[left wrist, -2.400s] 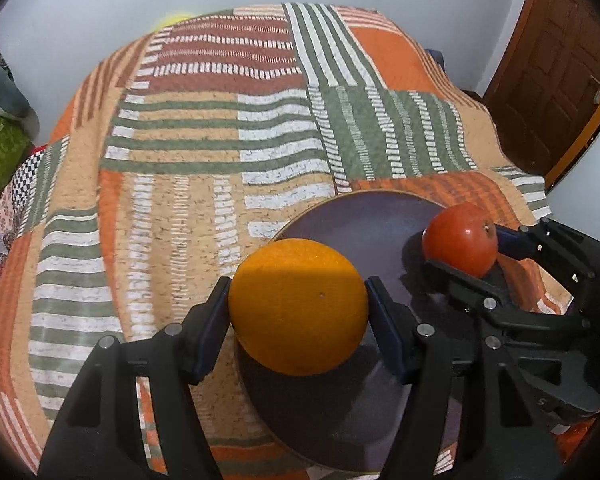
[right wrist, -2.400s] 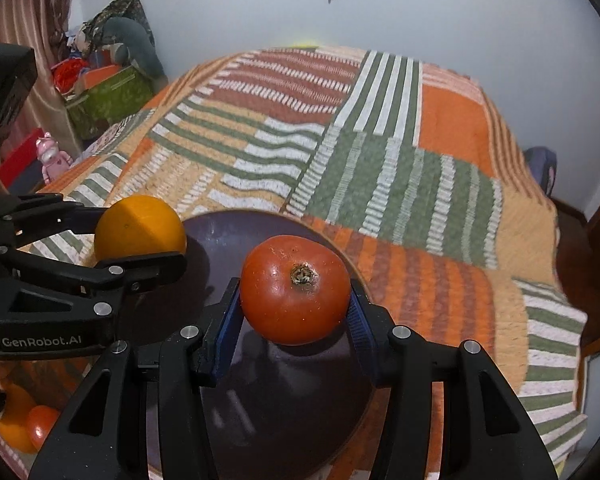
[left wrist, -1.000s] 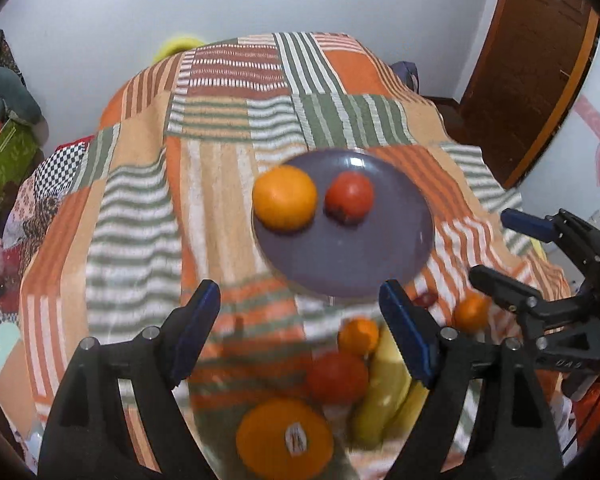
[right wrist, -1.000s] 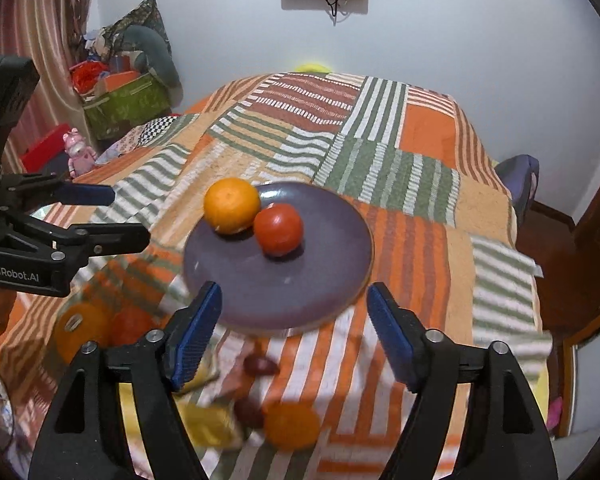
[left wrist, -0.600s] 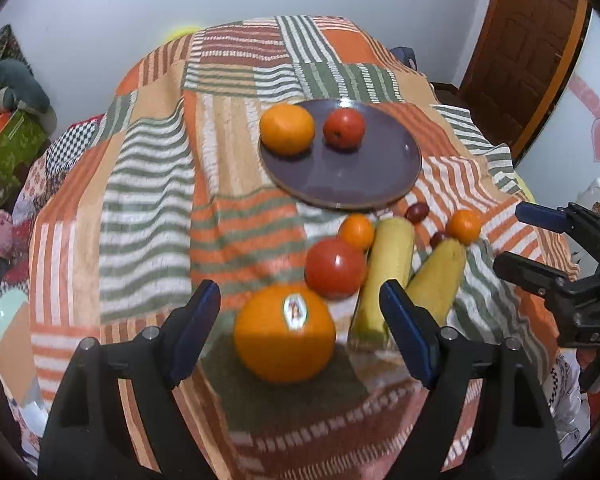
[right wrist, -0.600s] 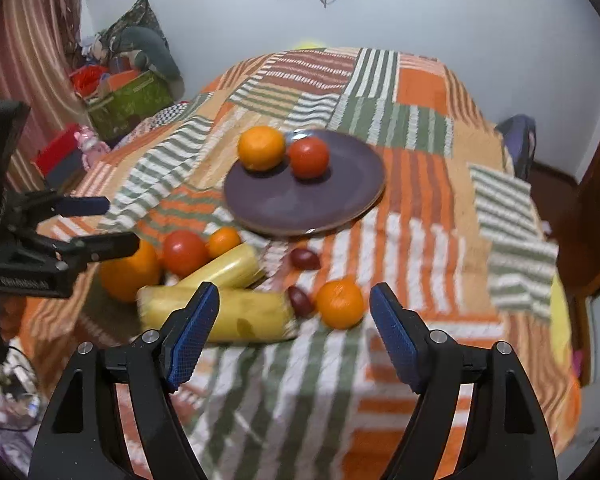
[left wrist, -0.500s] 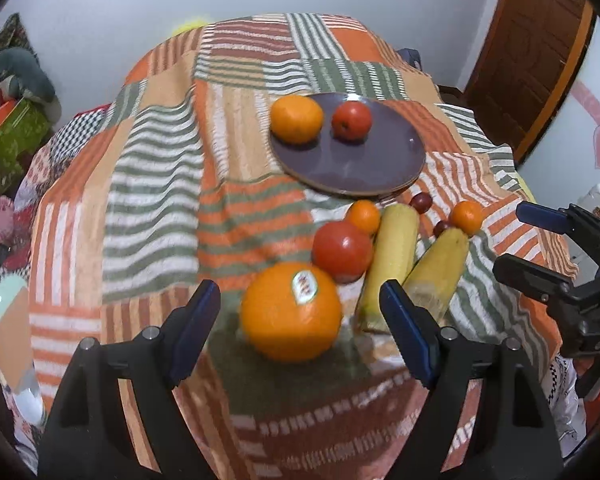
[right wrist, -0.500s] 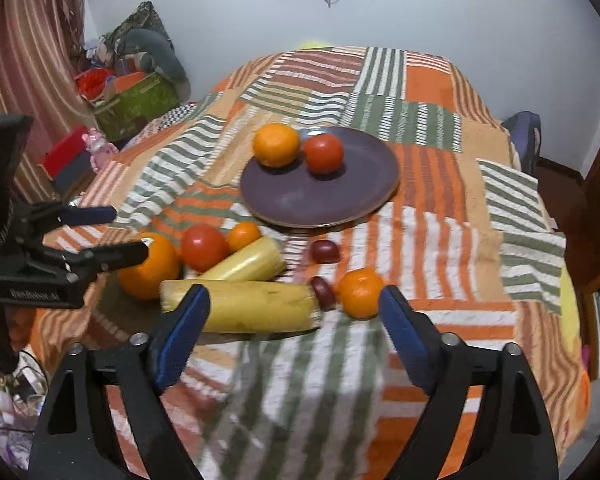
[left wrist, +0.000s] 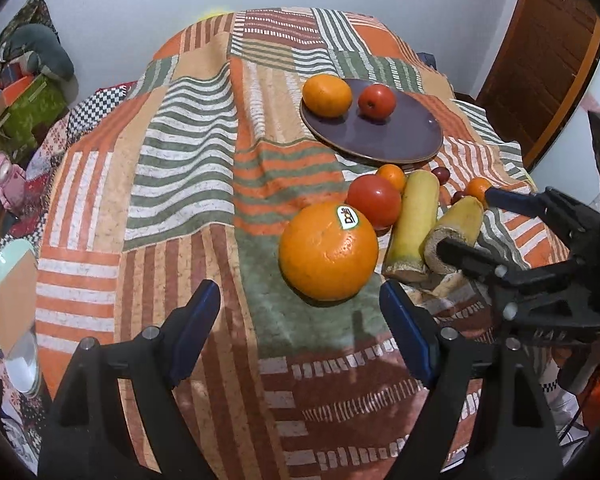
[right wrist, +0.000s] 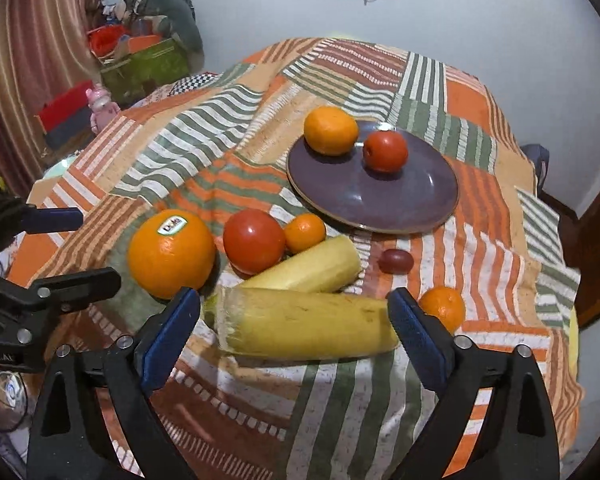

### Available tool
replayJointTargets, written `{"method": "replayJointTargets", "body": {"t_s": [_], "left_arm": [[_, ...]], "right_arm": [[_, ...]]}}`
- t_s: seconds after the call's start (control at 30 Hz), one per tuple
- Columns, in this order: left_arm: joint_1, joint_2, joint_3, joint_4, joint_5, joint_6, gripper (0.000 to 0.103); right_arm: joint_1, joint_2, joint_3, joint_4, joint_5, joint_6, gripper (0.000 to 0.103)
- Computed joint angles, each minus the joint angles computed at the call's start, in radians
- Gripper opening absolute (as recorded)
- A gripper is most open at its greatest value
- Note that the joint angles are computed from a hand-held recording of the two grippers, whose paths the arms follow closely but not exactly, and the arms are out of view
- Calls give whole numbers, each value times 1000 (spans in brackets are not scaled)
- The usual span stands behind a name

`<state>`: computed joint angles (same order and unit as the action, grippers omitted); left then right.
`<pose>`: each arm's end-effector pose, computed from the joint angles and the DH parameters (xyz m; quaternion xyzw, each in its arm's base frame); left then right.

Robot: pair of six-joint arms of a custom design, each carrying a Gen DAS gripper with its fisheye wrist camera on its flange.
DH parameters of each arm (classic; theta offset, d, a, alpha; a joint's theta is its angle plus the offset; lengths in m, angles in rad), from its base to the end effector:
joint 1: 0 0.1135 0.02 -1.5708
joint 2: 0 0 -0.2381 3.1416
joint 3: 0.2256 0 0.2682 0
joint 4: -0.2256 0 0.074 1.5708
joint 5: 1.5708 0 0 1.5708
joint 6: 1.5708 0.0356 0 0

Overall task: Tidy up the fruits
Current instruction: 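Withdraw both tools from the plate toward the remaining fruit, then grasp the Dole orange with the left tool while the right tool grasps the corn cob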

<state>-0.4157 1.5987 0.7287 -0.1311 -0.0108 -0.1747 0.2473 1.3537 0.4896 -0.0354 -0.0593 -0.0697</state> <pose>0.2748 -0.1209 0.0981 0.1139 0.9529 -0.0768 0.2704 0.2440 0.0638 0.1004 -0.1586 0.9304 0.0571 0.3255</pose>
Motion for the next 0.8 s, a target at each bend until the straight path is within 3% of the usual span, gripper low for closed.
{"method": "replayJointTargets", "body": {"t_s": [0.03,0.13,0.27,0.63,0.8], "left_arm": [[-1,8,4,2,1,-2,82],[-9,28,14,8,5,-9,82],[-21,38,16,18,11,-16,82],[-37,26,-10,38,9,-15,82],[-33,29,-13,47,11,-22,82]], "right_arm": [[-17,-20,-9,-17,-25,-7,77],[-102,-67,-29,-93,-161,-57,68],[-151,-164,-76,-202,-216,-126,51],[-372,-364,-127,-417,-292,-217,50],[-358,-398,-100,-387,-270,-165,51]]}}
